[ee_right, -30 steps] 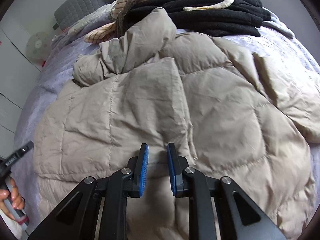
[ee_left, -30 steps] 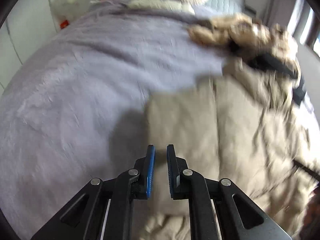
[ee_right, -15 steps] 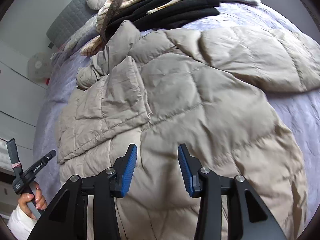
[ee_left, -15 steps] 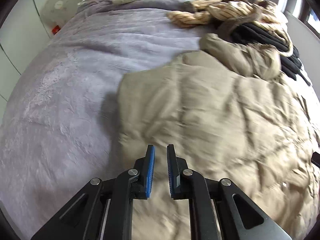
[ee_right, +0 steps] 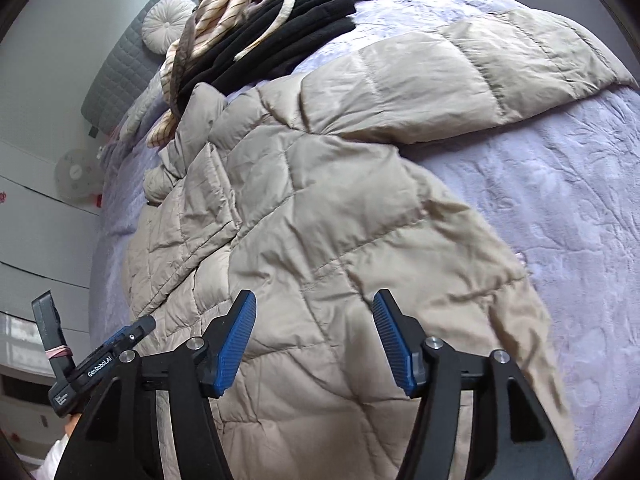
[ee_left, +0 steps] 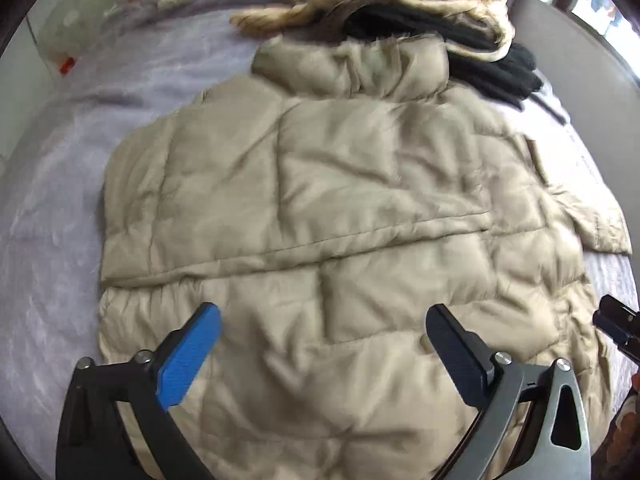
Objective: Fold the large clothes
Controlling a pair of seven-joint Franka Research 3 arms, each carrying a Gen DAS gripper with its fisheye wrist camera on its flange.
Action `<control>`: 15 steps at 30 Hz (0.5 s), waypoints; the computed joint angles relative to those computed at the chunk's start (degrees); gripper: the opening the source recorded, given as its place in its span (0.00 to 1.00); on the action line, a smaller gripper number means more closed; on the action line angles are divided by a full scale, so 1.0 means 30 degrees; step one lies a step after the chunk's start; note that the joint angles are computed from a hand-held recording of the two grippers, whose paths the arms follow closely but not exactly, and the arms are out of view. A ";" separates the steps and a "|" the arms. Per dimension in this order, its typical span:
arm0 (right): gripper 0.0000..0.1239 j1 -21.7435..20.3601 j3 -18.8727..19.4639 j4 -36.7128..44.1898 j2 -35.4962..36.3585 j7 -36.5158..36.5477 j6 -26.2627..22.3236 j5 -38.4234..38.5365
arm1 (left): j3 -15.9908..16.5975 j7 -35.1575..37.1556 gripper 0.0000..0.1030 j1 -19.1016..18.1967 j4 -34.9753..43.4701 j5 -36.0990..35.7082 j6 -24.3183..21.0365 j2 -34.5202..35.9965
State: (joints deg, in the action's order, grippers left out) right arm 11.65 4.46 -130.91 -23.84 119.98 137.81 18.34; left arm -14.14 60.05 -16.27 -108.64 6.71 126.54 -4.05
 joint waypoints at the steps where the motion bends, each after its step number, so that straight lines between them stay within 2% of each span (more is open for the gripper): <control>1: 0.58 -0.0037 -0.0147 -0.0097 -0.0138 -0.0147 -0.0029 0.0042 | -0.0062 0.0076 1.00 -0.0062 0.0332 -0.0026 -0.0225 0.0233; 6: 0.61 -0.0301 -0.0920 -0.0480 -0.0584 -0.1024 0.0088 0.0798 | -0.0514 -0.0238 1.00 -0.0604 0.2421 0.0422 -0.0836 0.1790; 8: 0.72 -0.0393 -0.1232 -0.0759 -0.0770 -0.1475 0.0594 0.1422 | -0.0615 -0.0311 1.00 -0.0815 0.3046 0.0315 -0.0989 0.2265; 11: 0.75 -0.0623 -0.1581 -0.1086 -0.1044 -0.2152 0.1476 0.2125 | -0.0816 -0.0002 1.00 -0.1168 0.4203 -0.0008 -0.1244 0.3247; 13: 0.83 -0.0696 -0.1943 -0.1314 -0.1203 -0.2693 0.2161 0.2834 | -0.0932 -0.0251 1.00 -0.1535 0.4849 0.0351 -0.1522 0.3667; 15: 0.83 -0.0802 -0.2209 -0.1503 -0.1308 -0.3118 0.2751 0.3424 | -0.1042 -0.0211 1.00 -0.1798 0.5572 0.0228 -0.1621 0.4176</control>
